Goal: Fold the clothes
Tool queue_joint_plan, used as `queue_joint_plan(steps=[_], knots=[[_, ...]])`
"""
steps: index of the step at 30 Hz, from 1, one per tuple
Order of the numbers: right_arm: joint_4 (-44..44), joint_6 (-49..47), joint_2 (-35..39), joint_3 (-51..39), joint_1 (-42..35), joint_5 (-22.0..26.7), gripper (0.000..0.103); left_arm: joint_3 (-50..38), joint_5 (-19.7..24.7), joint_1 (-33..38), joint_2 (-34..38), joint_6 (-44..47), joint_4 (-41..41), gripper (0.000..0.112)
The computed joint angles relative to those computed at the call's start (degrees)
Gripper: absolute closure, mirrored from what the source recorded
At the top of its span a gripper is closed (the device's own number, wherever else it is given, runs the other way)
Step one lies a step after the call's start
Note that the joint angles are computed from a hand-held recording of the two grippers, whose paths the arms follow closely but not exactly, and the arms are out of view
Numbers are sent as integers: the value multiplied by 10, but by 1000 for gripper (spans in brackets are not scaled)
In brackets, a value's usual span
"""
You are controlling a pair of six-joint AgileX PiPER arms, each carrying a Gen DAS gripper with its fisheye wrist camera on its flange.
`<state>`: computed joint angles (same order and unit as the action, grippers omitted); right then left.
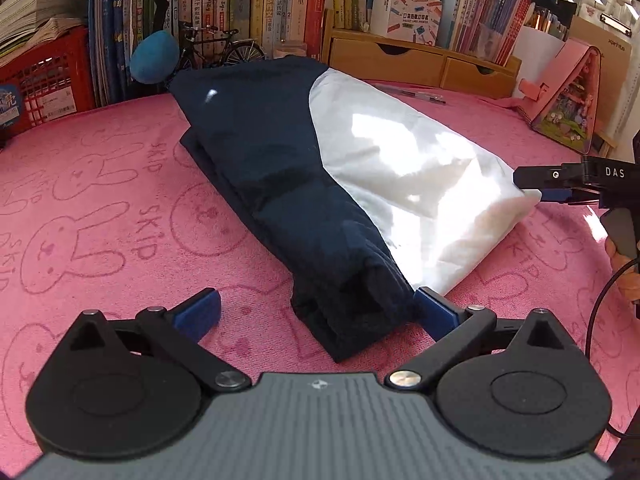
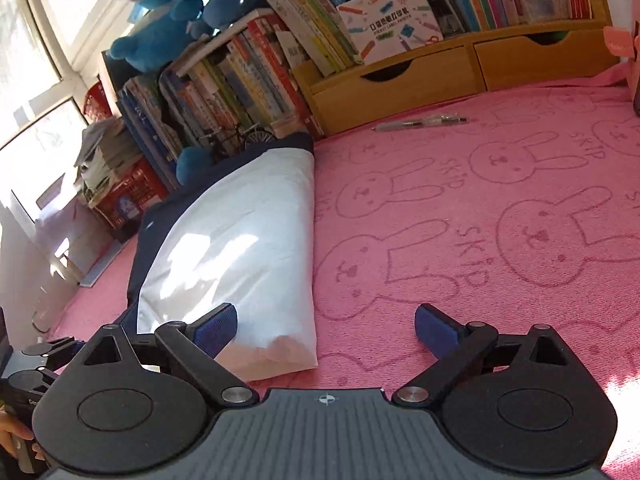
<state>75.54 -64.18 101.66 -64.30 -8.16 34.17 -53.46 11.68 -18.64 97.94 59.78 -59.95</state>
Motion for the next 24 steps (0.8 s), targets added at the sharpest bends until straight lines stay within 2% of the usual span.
queue_joint_plan(steps=[1,2,3,5,7,9,11,13,14,15,18,21,24], knots=[[2,9,10,-13,7,9,8,6,9,8,-9,4,-8,9],[1,27,19,-25,10,30,16,12,22,18,-19,10,-19,10],[-1,52,25,-37,12,60,30,18,42,32,-29,38,-50,10],[3,76,31,-49,18,104,24,34,103,68,-47,116,-126,10],[3,83,28,-52,28,105,21,43,165,96,-54,166,-166,10],[0,101,30,-60,36,107,17,51,200,107,-55,197,-186,10],[19,117,47,-70,43,95,17,59,190,97,-57,212,-195,10],[40,134,64,-80,49,81,20,64,152,77,-60,213,-193,10],[46,144,68,-81,52,75,36,65,135,69,-61,205,-186,10],[46,154,68,-78,53,70,59,65,124,65,-62,195,-177,10],[48,175,55,-53,44,84,78,72,125,79,-77,184,-175,10],[52,174,19,-16,33,110,82,90,123,102,-118,174,-170,10],[21,176,-50,30,39,121,83,104,121,124,-167,163,-159,10]])
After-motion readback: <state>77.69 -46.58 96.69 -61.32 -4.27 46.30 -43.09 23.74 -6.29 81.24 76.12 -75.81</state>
